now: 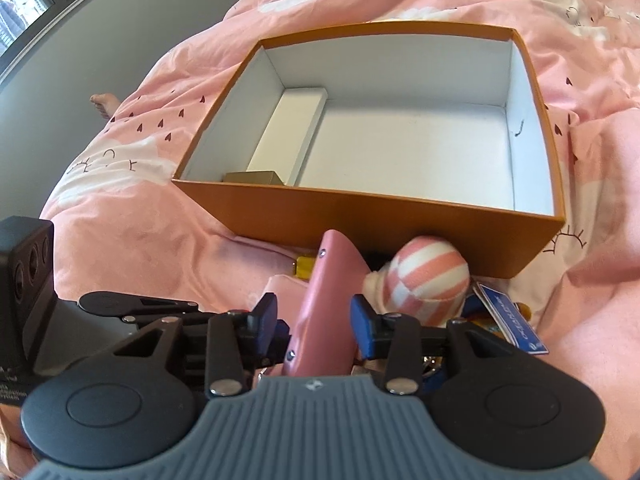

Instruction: Organize objects

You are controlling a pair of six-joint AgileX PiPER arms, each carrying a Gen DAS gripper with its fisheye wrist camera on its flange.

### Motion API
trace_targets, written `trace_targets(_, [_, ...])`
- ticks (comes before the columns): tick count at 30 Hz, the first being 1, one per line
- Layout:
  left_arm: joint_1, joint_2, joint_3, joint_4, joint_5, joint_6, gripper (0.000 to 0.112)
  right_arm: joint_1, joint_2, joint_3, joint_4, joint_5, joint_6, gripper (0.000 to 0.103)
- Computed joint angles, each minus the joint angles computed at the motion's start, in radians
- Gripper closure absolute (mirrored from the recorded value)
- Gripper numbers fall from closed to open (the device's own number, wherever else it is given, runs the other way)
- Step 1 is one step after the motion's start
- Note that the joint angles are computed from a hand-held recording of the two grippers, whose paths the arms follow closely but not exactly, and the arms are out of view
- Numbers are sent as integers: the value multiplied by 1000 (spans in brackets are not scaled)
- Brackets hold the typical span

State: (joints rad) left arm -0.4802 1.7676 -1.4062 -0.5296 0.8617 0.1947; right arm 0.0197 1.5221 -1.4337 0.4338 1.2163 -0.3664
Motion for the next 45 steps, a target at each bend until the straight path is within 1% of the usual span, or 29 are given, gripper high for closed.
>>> trace_targets(5, [0, 7, -4, -16, 1, 13, 92, 24, 40, -11, -39, -9, 41, 61])
trace_targets(7, [0, 6, -3, -12, 2, 9, 92, 37, 53, -13, -59, -18, 49, 65])
trace_targets(8, [2, 4, -1, -15, 1, 12, 92, 47, 55, -7, -77, -31, 54, 71])
trace_targets(9, [1, 1, -1, -6, 1, 6, 91, 48, 58, -3, -77, -36, 48, 73])
trace_targets(11, [-9, -8, -4, 55, -5, -40, 88, 36, 61, 5, -54, -35, 31, 74])
trace_targets(14, [-12, -20, -9, 133, -7, -105, 79, 33, 52, 17, -56, -45, 17, 76])
trace_targets(16, [-14, -15, -22, 203, 10, -176, 67, 27, 49, 23, -54, -47, 14, 77])
trace_targets(18, [-6, -2, -27, 232, 24, -221, 59, 20, 46, 29, -51, -46, 5, 77])
trace_targets(19, [2, 10, -34, 231, 40, -234, 56, 17, 44, 32, -51, -46, 2, 77])
trace_targets(23, [17, 46, -60, 223, 109, -254, 50, 6, 40, 39, -48, -43, -3, 76])
trace_targets(27, [37, 53, -59, 167, 164, -212, 44, -1, 37, 42, -41, -43, -4, 76])
trace_targets(30, [45, 60, -58, 132, 191, -178, 39, 2, 36, 47, -41, -46, -7, 75])
trace_targets(32, [40, 70, -65, 130, 208, -163, 40, 6, 37, 48, -45, -48, -6, 74])
trace_targets(33, [33, 76, -73, 133, 218, -160, 41, 7, 37, 50, -46, -49, -7, 72])
trace_targets(34, [27, 76, -73, 135, 220, -154, 48, 9, 36, 53, -48, -49, -6, 72])
trace_targets(35, [22, 71, -68, 139, 215, -149, 50, 13, 33, 58, -51, -52, -5, 73])
trace_targets(36, [16, 63, -64, 150, 209, -151, 52, 14, 29, 63, -49, -56, -11, 78])
trace_targets(40, [21, 16, -34, 151, 175, -154, 59, 16, 6, 81, -44, -68, -28, 79])
trace_targets(43, [44, -47, 0, 145, 139, -152, 62, 10, -10, 90, -25, -73, -53, 80])
trace_targets(45, [46, -88, 9, 178, 121, -176, 63, 14, -26, 96, -14, -85, -72, 82])
